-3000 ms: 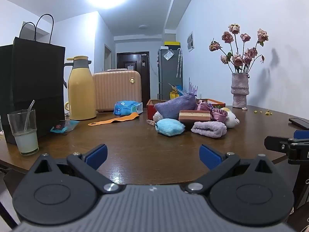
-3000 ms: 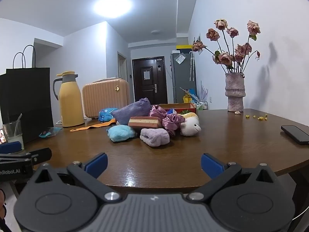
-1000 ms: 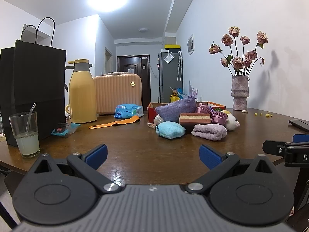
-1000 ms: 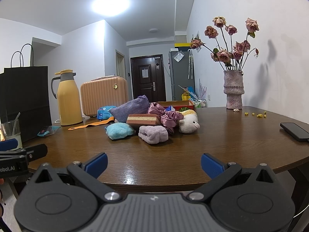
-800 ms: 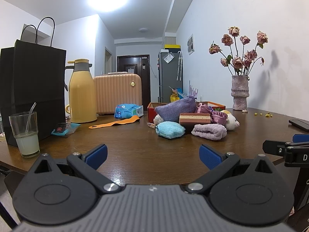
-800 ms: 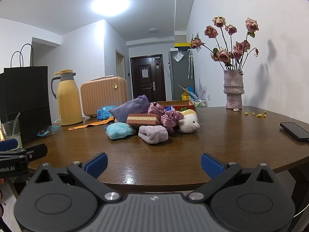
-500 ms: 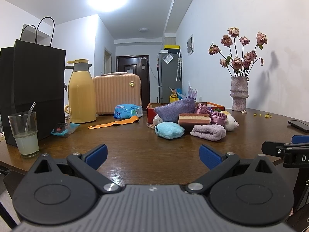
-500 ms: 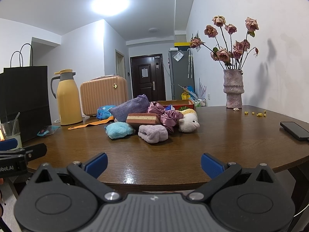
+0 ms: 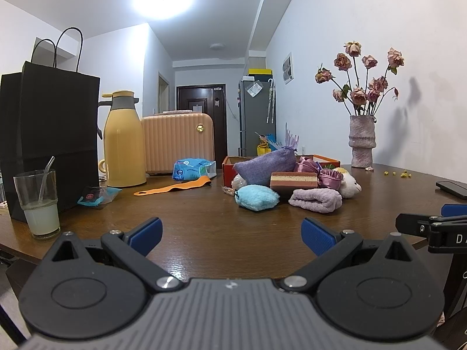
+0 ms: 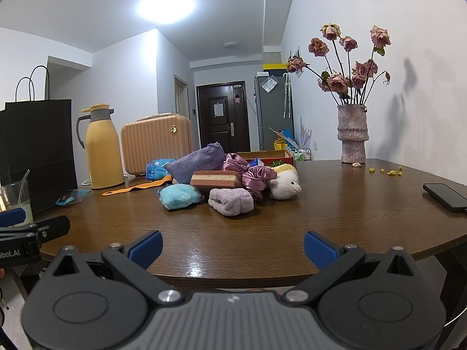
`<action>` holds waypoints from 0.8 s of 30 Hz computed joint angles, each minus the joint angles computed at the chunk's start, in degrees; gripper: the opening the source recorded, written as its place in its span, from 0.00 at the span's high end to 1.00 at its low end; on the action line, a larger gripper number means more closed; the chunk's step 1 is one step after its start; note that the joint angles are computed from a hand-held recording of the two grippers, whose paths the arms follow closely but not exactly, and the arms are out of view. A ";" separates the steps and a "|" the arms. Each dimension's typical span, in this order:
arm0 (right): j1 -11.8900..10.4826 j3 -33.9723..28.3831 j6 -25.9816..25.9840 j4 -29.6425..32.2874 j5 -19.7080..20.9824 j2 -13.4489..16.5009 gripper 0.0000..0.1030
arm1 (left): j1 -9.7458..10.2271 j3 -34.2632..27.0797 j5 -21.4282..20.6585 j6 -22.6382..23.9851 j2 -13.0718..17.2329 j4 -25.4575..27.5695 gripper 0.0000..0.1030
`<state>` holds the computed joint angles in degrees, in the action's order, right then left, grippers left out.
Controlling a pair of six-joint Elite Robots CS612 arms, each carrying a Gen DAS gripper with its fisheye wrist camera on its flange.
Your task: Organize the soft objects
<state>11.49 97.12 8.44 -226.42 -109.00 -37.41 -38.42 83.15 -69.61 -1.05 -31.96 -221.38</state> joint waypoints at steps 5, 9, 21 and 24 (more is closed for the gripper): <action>-0.08 0.03 0.35 0.23 0.10 -0.02 0.00 | -0.06 -0.20 0.44 -0.40 0.12 0.33 0.00; -0.49 -0.36 -0.76 -0.32 0.80 0.00 0.00 | 0.12 -2.35 1.38 0.34 1.20 0.63 0.00; -6.40 -10.26 3.31 6.49 14.19 2.74 0.00 | 4.34 -20.40 -8.91 -7.66 6.14 25.34 0.00; -7.99 -12.80 4.27 14.43 19.63 2.51 0.00 | 4.82 -26.37 -11.36 -7.09 8.44 30.07 0.00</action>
<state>3.49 84.32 12.71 -211.99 -89.37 -34.90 -33.60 56.78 -80.97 -8.14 -23.52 -191.32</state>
